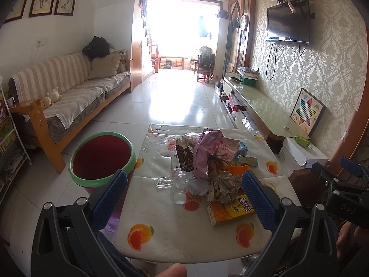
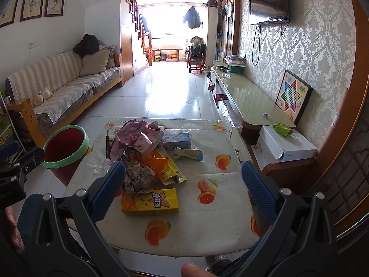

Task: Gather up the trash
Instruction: 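Grasp the pink snack bag with the left tool while the right tool grasps the Pocky box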

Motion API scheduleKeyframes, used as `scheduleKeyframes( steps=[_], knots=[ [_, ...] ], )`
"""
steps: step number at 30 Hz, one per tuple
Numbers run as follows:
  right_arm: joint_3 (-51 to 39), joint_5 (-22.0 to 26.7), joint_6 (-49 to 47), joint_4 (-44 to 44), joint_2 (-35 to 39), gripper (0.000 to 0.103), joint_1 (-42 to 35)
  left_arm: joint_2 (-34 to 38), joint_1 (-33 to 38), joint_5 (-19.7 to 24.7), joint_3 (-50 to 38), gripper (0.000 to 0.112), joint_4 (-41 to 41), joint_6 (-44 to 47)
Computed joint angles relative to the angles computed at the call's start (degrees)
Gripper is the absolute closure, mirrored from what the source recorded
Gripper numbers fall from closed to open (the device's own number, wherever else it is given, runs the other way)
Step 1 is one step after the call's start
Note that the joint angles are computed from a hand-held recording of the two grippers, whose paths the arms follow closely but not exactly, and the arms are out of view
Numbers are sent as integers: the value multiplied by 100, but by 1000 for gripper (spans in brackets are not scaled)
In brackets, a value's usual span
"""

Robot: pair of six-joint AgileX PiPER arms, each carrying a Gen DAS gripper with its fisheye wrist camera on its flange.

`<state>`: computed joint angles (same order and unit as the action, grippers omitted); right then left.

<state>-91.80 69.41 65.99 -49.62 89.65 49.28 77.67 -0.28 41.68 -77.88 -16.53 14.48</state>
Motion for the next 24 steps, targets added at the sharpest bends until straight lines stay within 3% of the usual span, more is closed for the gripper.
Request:
scheduleKeyframes(
  steps=[6,17,24],
  knots=[
    [336,-455,-55,281,-20,4,-415,546,6,-49,-72,17,-148,121],
    [998,-1077,-367,831,16,4,-1192,2153,-252,589,-1033,17,119,370],
    [1445,-1676,-492,1180,11,4,-1448,3046,-295,749,-1630,17,339,297]
  ],
)
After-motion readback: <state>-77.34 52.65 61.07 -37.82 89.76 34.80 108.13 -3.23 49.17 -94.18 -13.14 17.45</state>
